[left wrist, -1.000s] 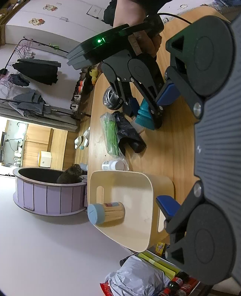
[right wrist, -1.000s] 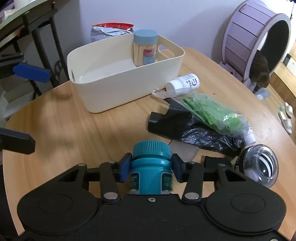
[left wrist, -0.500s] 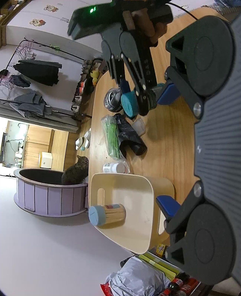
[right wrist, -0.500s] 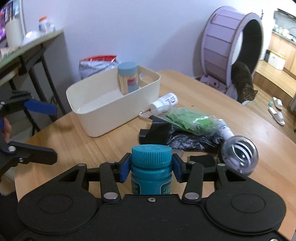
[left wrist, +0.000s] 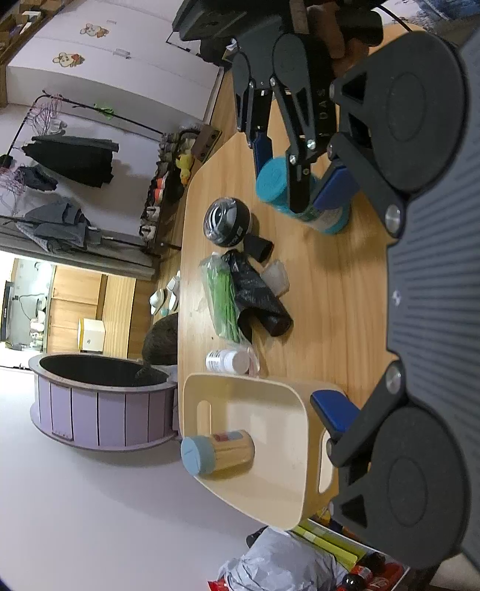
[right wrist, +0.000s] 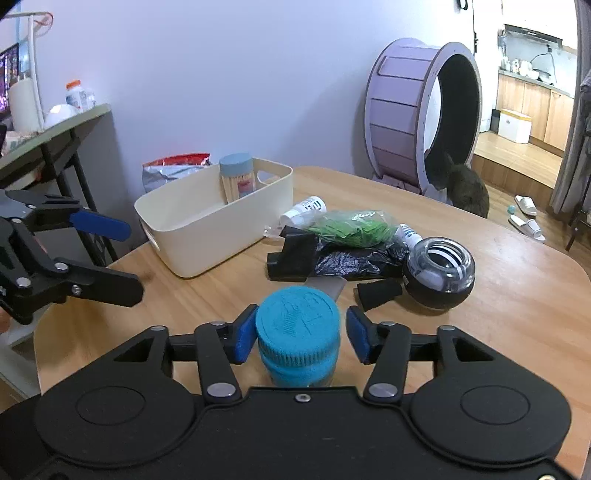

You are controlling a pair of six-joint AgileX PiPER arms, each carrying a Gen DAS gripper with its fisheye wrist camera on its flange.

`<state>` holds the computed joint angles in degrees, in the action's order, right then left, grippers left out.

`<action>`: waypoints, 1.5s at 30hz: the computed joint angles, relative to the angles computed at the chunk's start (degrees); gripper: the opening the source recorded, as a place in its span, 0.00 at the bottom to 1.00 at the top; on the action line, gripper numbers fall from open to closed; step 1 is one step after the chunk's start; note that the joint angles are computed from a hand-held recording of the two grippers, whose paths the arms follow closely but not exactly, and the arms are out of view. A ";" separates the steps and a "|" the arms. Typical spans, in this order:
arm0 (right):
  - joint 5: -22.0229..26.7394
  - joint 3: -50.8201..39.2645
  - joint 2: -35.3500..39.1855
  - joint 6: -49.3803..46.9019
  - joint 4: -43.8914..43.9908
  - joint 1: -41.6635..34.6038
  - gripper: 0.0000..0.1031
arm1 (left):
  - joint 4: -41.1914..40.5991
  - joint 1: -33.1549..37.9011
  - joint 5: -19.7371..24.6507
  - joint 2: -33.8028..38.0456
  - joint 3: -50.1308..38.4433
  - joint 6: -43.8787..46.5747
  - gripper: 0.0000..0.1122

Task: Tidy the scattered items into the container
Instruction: 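Lift the teal bottle with the right gripper and carry it toward the basket, then lower the teal bottle into the basket beside the jar and open the right gripper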

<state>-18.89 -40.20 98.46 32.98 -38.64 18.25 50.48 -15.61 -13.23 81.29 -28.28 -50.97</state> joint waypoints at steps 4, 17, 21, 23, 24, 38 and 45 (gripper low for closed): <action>-2.32 3.39 -1.36 -9.99 10.21 0.75 0.62 | -0.07 -0.68 0.03 -0.13 0.02 0.21 0.92; -5.21 4.73 -0.06 -17.28 16.22 1.98 0.61 | -1.96 -1.88 1.28 -1.25 -0.14 1.51 0.92; -5.14 4.28 0.47 -13.96 13.21 1.45 0.45 | -1.43 -1.52 1.26 -1.45 -0.01 0.94 0.92; -4.93 4.21 0.34 -12.66 12.18 1.19 0.45 | -1.12 -1.34 1.22 -1.48 0.01 0.62 0.92; -4.64 4.05 0.24 -11.78 11.69 1.04 0.45 | -1.10 -1.23 1.14 -1.50 0.03 0.60 0.92; -1.04 -4.69 0.79 0.22 2.78 1.80 0.45 | 10.48 5.00 1.04 -5.41 -0.05 -7.72 0.92; 1.42 -17.82 6.12 12.23 -8.77 3.82 0.45 | 22.29 11.53 -0.05 -6.66 -1.84 -17.26 0.92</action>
